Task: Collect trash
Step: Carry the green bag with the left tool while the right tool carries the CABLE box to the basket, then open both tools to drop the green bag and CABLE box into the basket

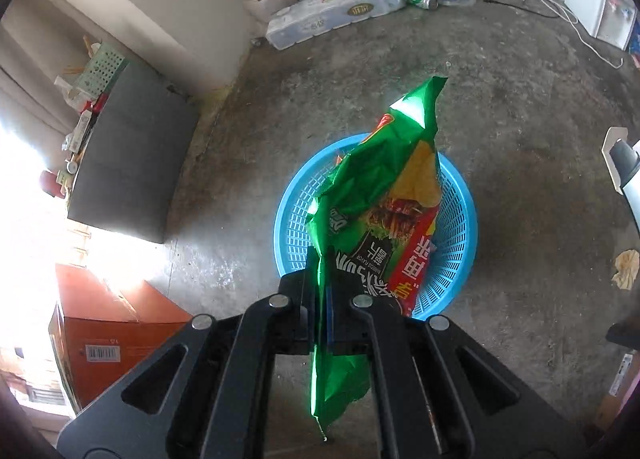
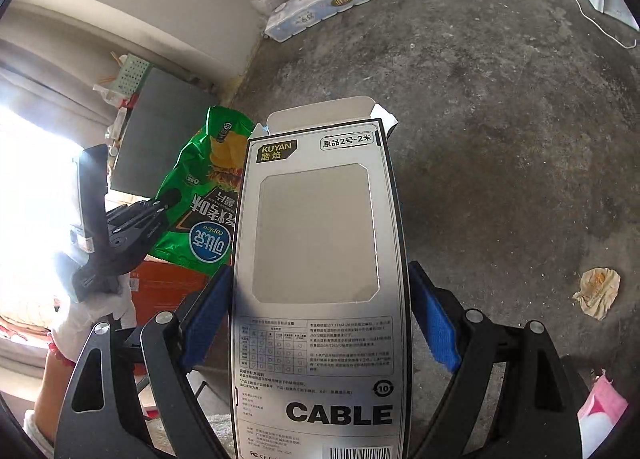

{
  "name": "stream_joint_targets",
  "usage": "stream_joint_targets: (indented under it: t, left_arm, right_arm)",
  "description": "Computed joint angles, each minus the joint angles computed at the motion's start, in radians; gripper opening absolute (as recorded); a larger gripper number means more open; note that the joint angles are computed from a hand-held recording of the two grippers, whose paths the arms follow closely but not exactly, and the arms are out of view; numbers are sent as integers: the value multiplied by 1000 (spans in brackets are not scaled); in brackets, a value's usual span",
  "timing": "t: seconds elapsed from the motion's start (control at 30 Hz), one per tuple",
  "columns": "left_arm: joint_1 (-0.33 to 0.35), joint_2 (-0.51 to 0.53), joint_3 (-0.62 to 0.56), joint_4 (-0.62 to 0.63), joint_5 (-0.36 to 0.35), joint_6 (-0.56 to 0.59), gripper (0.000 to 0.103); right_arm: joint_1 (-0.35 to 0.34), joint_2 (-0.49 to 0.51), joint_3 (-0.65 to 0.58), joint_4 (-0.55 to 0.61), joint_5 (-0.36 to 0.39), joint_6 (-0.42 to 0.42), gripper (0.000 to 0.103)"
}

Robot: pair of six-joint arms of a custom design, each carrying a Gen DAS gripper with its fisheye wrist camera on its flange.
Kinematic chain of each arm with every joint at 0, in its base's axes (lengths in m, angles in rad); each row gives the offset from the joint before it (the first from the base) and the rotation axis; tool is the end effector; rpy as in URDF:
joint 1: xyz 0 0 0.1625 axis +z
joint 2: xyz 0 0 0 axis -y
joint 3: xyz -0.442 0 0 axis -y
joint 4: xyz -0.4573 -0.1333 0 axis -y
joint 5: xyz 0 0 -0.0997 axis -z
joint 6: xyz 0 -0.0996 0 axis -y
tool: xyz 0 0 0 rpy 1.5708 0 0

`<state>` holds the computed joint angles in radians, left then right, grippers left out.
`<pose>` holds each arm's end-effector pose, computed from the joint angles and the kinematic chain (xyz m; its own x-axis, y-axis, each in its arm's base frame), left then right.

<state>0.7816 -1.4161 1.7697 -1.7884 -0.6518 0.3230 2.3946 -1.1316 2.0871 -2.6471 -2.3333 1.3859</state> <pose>-0.2675 -0.5648 0.3675 -0.1095 0.7018 -0.7039 0.7782 0.5011 0.3786 0.4544 -0.3329 0.1296 -0.8175 0.5758 0.0076 0.4091 0.5899 -0.6962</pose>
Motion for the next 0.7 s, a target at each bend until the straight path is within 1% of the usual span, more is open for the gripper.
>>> stream_joint_targets:
  t: [0.07,0.13,0.23,0.27,0.3,0.33,0.37,0.4,0.47,0.57,0.63,0.7]
  left_arm:
    - [-2,8,57,-88,42,95,2]
    - [3,20,91,-136,57,150,2]
    - [9,21,147,-235,67,221,4]
    - [14,21,153,-252,63,229,8]
    - [19,20,148,-238,48,213,12]
    - [29,26,128,-206,28,178,19]
    - [42,34,94,-151,-8,117,42]
    - [59,44,58,-112,-49,61,62]
    - [94,60,-16,-51,-141,-35,63]
    - [145,85,-125,23,-264,-170,63]
    - [172,96,-182,49,-325,-234,64]
    - [191,96,-222,62,-360,-267,64]
  right_arm:
    - [-8,-3,10,-4,8,3,83]
    - [-17,-2,16,-12,18,-4,83]
    - [-38,11,28,-103,46,-57,83]
    - [-46,19,27,-141,59,-80,83]
    - [-57,29,25,-184,72,-109,83]
    - [-66,41,22,-225,80,-136,83]
    - [-75,54,14,-261,85,-161,83]
    - [-85,66,8,-293,90,-178,83]
    - [-102,97,-6,-374,105,-202,83]
    - [-140,138,-10,-520,156,-232,83]
    - [-165,165,-23,-581,185,-236,83]
    - [-185,198,-41,-641,212,-253,83]
